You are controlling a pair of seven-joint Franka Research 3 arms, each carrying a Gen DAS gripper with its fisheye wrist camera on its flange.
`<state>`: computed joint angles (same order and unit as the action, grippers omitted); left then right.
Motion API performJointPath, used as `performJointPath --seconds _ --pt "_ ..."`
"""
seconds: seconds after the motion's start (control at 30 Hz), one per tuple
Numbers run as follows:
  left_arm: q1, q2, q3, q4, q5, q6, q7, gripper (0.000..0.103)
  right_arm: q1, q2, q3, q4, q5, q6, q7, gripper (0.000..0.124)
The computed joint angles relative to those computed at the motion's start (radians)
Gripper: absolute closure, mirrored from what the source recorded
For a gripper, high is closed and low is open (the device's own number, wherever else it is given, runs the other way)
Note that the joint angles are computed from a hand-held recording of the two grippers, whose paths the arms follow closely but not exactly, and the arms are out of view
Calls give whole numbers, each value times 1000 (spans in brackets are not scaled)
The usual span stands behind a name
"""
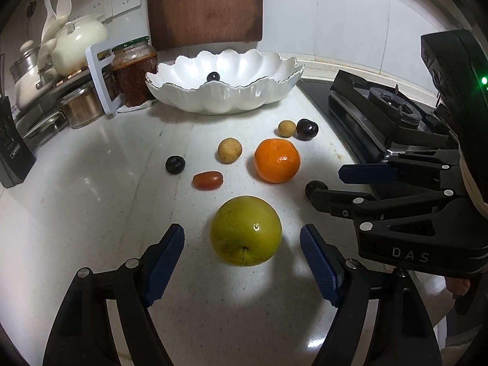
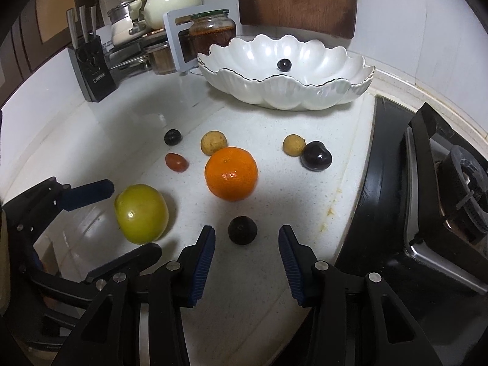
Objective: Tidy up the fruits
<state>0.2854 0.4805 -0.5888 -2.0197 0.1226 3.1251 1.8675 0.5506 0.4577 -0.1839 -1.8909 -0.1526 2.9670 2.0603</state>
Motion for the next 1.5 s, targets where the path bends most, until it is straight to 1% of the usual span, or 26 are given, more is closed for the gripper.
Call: performJointPath --seconds 0.07,0.13,0.2,0.23,0.3,0.37,0.4,0.5,0.53,0.6,0.73,0.87,0.97,1.13,1.2,1.33,1.37,1.5 --pt "-5 10 5 12 -1 -9 -4 30 3 5 -4 4 -3 -1 1 83" --pt "8 21 -11 22 -9 -21 4 32 -7 9 8 10 6 -6 -10 86" --pt "3 24 -5 25 -15 -19 5 34 -17 15 19 16 19 -9 -18 87" --pt "2 26 -4 26 -16 -16 6 34 -24 17 27 18 28 -9 -24 89" --pt "0 29 -2 27 -14 -9 8 41 -34 23 39 24 45 -10 -35 92" --pt "1 35 -5 33 -12 -15 9 45 -43 29 50 31 59 -14 -49 94" --pt "10 38 -15 35 -14 -21 14 49 -29 31 35 32 54 -13 -41 94" --pt "21 42 -30 37 -22 -26 25 55 -28 38 35 42 59 -18 -47 98" --pt "19 41 -28 38 -25 -29 25 55 -21 39 27 43 55 -20 -43 101" --pt "22 40 -32 38 -32 -33 29 55 -14 40 19 45 50 -21 -39 101" --pt "38 39 -51 44 -67 -63 35 55 -17 37 23 41 62 -17 -29 101" --pt "59 32 -73 44 -121 -85 60 55 12 24 -11 26 40 -6 10 101" --pt "61 22 -77 39 -148 -77 81 55 27 13 -27 14 24 5 35 101" --pt "105 12 -124 32 -193 -65 120 55 57 -6 -61 -7 -11 23 83 101" --pt "115 7 -135 29 -201 -51 127 55 70 -14 -77 -12 -28 29 104 101" --pt "157 7 -179 21 -203 -24 141 55 104 -25 -116 -15 -74 39 154 101" --pt "163 7 -186 19 -198 -18 140 55 121 -27 -135 -15 -93 41 175 101" --pt "198 13 -219 22 -168 -1 124 55 140 -33 -161 -7 -139 44 221 101"
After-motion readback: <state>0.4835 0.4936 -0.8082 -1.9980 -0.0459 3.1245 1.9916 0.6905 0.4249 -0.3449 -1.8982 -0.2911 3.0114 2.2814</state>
